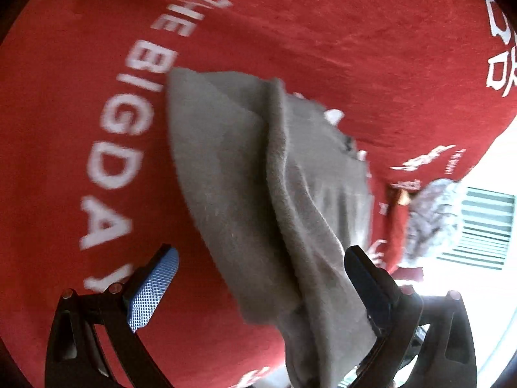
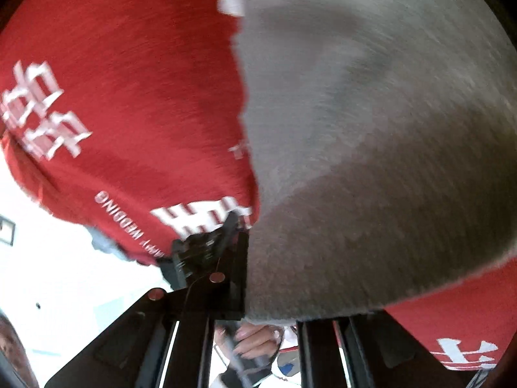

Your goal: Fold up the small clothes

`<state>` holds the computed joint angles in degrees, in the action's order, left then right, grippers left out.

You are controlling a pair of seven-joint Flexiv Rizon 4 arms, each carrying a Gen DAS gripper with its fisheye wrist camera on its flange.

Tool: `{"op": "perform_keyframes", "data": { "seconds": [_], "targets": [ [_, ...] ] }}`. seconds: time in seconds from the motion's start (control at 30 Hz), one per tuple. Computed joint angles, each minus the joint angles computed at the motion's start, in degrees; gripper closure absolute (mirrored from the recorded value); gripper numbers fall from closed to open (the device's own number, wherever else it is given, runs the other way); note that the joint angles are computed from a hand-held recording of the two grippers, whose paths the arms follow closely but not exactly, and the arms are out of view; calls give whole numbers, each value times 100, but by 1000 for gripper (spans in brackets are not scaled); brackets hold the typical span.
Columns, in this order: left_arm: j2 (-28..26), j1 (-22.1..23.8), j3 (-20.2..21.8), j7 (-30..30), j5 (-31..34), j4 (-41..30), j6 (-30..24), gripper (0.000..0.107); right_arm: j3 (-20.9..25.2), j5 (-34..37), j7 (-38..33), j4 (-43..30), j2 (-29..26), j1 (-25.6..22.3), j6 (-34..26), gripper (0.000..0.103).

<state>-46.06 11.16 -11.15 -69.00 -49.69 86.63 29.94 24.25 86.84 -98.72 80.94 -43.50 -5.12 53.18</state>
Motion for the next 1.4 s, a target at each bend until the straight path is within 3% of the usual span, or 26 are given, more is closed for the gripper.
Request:
{"op": "perform_keyframes", "data": {
  "seconds": [0.17, 0.3, 0.37, 0.43, 0.57, 0.63, 0.67, 0.7, 0.73, 0.77, 0.83, 0.9, 1.0, 1.07, 1.1, 1.17, 1.33, 1.4],
  "targets": [
    [-285, -62, -291, -75, -390, -338, 16, 4, -74, -361, 39, -87, 75, 0, -254, 94],
    [-425, -378, -148, -196, 237, -794, -152, 6, -159, -991, 347, -81, 70, 194, -386, 94],
    [-465, -543, 10, -247, 737, -1002, -278, 35, -150, -1228, 487, 14, 90, 226, -448, 94],
    [-555, -690, 169, -453, 1184, -1236, -445, 54, -201, -1656, 729, 115, 150, 316, -615, 94],
    [-497, -688, 169, -535, 1330, -1158, -321, 61, -450, -3038, 1389, 199, 333, 556, -1412, 87],
    [-498, -747, 238, -619, 1509, -1230, -291, 69, -597, -3774, 1589, 174, 451, 642, -1898, 75],
    [-462, -758, 272, -598, 1609, -1214, -267, 73, -647, -4006, 1601, 177, 514, 659, -1991, 60],
    [-385, -749, 305, -545, 1681, -1117, -184, 75, -712, -4234, 1591, 200, 599, 688, -1996, 52],
    [-354, -768, 317, -555, 1731, -1098, -134, 77, -806, -4481, 1576, 233, 693, 739, -1906, 52],
    [-312, -795, 326, -579, 1764, -1059, -44, 80, -876, -4665, 1552, 258, 761, 771, -1767, 53],
    [-240, -820, 311, -613, 1772, -984, 130, 80, -1066, -5089, 1576, 287, 838, 878, -1338, 62],
    [-162, -807, 241, -634, 1667, -880, 324, 81, -1227, -5580, 1736, 170, 737, 975, -1178, 95],
    [-42, -759, 149, -625, 1494, -748, 482, 81, -1319, -6201, 1865, -114, 370, 1032, -1109, 96],
    [1, -799, 130, -701, 1452, -764, 547, 81, -1278, -6492, 1900, -414, -14, 994, -1440, 97],
    [-3, -848, 125, -765, 1449, -808, 593, 81, -1215, -6534, 1857, -493, -135, 929, -1553, 102],
    [10, -897, 82, -854, 1415, -896, 621, 88, -1016, -6334, 1682, -483, -213, 737, -1350, 103],
    [-80, -1231, 13, -1034, 1590, -1399, 599, 88, -672, -5767, 1355, -490, -228, 214, -1519, 103],
    [-195, -1428, -19, -1078, 1746, -1750, 488, 88, -600, -5516, 1219, -534, -223, 33, -1637, 98]
  ]
}}
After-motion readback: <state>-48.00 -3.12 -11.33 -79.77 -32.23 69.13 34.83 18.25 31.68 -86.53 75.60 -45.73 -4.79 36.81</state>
